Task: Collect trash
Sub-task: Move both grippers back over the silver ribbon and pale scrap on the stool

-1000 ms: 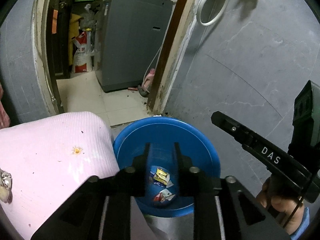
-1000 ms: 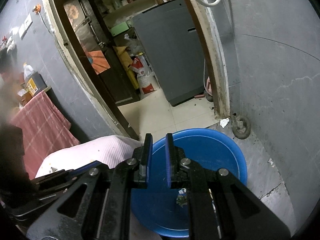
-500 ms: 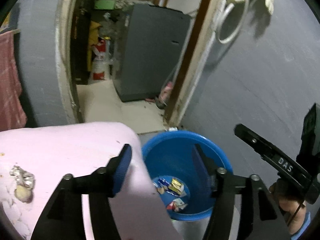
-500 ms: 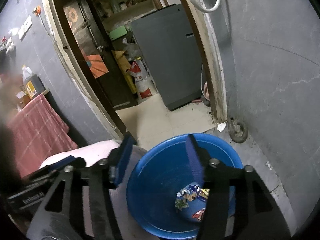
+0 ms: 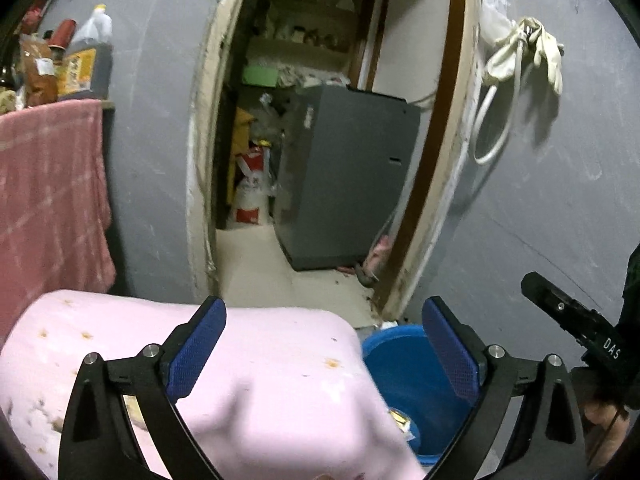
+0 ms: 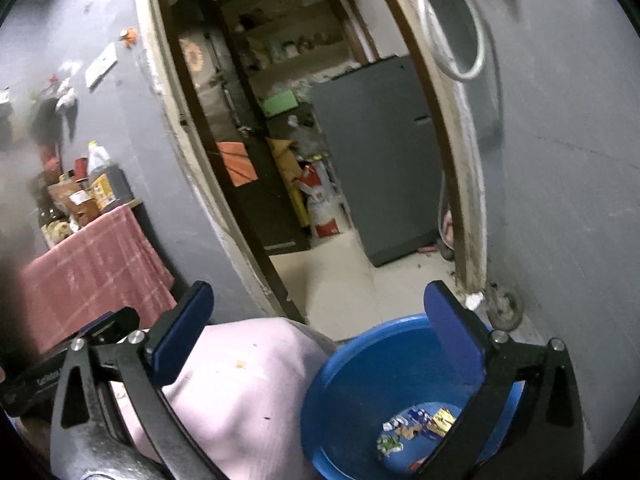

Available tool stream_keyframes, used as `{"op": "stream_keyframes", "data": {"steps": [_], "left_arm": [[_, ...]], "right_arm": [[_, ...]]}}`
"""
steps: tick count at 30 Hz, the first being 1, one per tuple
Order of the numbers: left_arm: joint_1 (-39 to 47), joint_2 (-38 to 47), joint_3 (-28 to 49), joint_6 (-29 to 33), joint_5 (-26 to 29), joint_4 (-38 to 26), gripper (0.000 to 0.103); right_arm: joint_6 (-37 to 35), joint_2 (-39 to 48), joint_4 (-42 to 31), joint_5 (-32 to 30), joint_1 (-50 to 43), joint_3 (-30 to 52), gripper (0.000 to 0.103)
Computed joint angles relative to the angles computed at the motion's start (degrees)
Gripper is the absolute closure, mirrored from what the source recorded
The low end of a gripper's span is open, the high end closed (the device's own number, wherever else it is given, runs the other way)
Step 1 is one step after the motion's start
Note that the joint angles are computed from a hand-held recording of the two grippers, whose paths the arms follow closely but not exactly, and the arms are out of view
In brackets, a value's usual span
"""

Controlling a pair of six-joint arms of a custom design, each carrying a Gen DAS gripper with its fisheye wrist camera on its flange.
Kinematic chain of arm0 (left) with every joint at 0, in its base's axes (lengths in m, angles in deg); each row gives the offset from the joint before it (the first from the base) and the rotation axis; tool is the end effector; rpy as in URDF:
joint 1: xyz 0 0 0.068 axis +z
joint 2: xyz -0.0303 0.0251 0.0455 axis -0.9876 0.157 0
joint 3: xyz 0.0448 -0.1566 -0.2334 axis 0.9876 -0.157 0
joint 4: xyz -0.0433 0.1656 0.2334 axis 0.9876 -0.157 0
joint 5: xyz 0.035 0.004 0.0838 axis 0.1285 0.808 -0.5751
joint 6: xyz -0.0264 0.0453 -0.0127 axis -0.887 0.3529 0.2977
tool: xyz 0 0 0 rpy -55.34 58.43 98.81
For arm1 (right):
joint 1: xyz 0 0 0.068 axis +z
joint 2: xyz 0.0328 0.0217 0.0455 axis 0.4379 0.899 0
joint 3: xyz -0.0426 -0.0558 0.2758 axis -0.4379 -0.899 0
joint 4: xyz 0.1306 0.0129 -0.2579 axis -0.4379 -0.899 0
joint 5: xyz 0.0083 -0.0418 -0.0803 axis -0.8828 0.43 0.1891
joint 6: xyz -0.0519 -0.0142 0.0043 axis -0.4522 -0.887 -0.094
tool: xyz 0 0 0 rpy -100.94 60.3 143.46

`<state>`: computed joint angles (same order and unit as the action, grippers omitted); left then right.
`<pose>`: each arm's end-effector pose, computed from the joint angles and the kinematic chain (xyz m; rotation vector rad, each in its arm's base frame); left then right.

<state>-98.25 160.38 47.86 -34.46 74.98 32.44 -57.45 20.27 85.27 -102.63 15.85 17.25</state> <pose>0.3189 -0.1035 0.1021 0.2294 2.0166 -0.3944 0.3000 -0.0424 0.0791 0.1866 1.8853 0.3487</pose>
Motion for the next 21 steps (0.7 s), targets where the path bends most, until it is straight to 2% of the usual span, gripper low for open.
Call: {"op": "stream_keyframes", "data": {"steps": [11,21], "left_arm": [[7.56,-7.17,-8.24,2.51,1.31,6.62,0.002],[15.17,-8.87,-12.41,4.59,3.6,10.56,0.002]], "right_arm": [[-3.44,-1.03,10.71,5.5,10.29,-3.28,0.0],[-7.89,1.39,14.91,12.94,21.58,-2.18,0.0]]}}
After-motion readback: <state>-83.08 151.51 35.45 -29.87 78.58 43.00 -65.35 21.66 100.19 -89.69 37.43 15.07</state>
